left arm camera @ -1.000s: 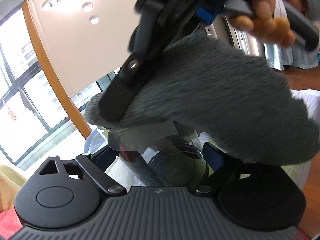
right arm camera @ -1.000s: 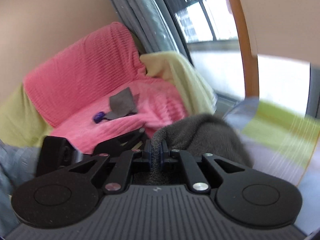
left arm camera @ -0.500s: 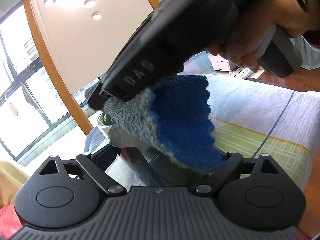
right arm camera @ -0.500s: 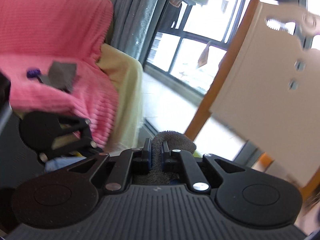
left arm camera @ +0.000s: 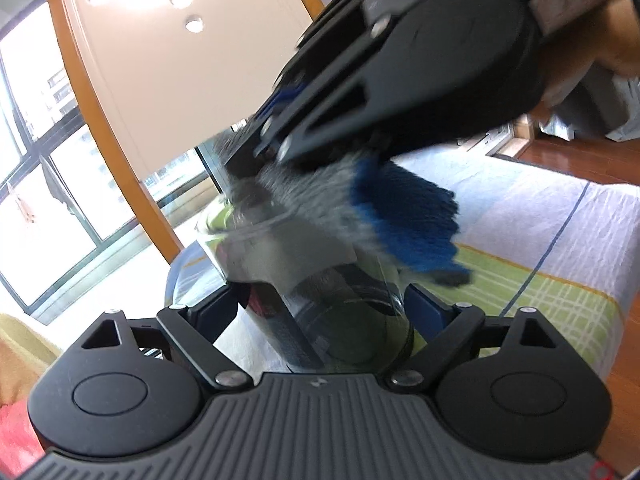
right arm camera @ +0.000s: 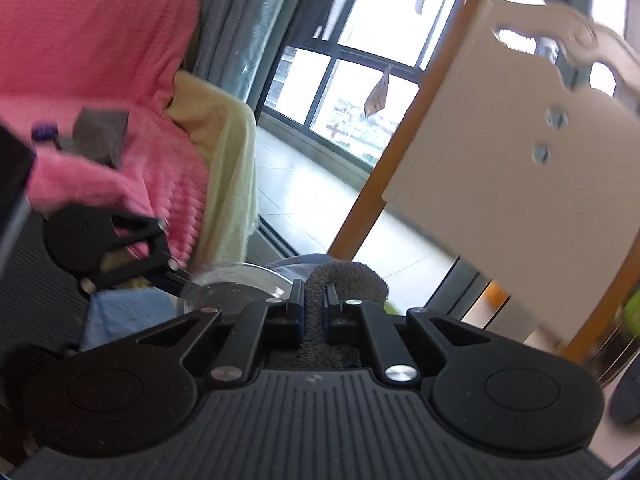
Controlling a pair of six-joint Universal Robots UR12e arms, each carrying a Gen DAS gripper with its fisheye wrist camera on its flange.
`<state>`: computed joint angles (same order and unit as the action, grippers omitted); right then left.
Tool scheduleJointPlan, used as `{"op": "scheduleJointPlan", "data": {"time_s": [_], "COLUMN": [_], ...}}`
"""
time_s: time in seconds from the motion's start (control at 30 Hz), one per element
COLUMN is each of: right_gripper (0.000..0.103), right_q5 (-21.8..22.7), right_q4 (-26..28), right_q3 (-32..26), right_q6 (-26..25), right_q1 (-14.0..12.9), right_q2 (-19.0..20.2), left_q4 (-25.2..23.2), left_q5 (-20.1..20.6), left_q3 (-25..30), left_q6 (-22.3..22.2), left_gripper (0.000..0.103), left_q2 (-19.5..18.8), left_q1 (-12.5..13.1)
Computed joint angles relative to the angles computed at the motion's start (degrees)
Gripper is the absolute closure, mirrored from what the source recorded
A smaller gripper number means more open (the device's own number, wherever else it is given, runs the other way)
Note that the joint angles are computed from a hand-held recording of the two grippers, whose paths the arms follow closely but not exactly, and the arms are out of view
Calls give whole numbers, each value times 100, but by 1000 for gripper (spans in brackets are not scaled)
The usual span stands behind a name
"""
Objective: Clean container
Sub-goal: 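Wipe the jar's lower wall with the right gripper's cloth while the left gripper holds it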
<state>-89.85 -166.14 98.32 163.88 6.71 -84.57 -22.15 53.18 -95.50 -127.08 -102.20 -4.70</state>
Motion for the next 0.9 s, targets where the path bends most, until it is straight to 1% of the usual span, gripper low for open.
{"op": "scheduleJointPlan", "data": {"time_s": [0.1, 0.2, 0.3, 0.33, 0.47, 0.53, 0.67, 0.7, 0.77, 0.8, 0.87, 0.9], "right_gripper": [96, 96, 96, 98, 99, 100, 99, 99, 99, 99, 98, 98], "right_q5": [1427, 2206, 2901, 3015, 3011, 2830, 2330, 2190, 1767, 1503, 837, 672], "right_q4": [271, 429, 129, 51, 20, 57, -14, -48, -197, -305, -590, -646], "right_q3": [137, 232, 368, 381, 303, 240, 119, 96, 78, 79, 80, 74], "right_q6": [1129, 1798, 2450, 2502, 1902, 1463, 801, 644, 181, -83, -646, -665], "right_q1": [-383, -613, -845, -886, -880, -824, -685, -648, -525, -450, -276, -239], "right_q2": [-228, -288, -219, -185, -59, -22, 78, 99, 138, 159, 222, 235], "left_q4": [11, -39, 32, 19, -76, -91, -80, -74, -62, -45, 44, 98], "left_q5": [-3, -44, -56, -51, -39, -33, -35, -38, -46, -50, -50, -48], "left_q3": [-1, 15, -8, -5, 32, 41, 42, 42, 44, 43, 28, 15], "left_q6": [27, 17, 65, 58, 7, 1, 13, 14, 16, 8, 16, 41], "left_gripper": [11, 11, 11, 11, 12, 12, 12, 12, 12, 12, 12, 12], "left_q2": [-4, -21, -23, -23, -33, -37, -42, -45, -50, -53, -59, -62], "left_q1": [9, 29, 3, 6, 16, 20, 29, 32, 39, 42, 44, 44]}}
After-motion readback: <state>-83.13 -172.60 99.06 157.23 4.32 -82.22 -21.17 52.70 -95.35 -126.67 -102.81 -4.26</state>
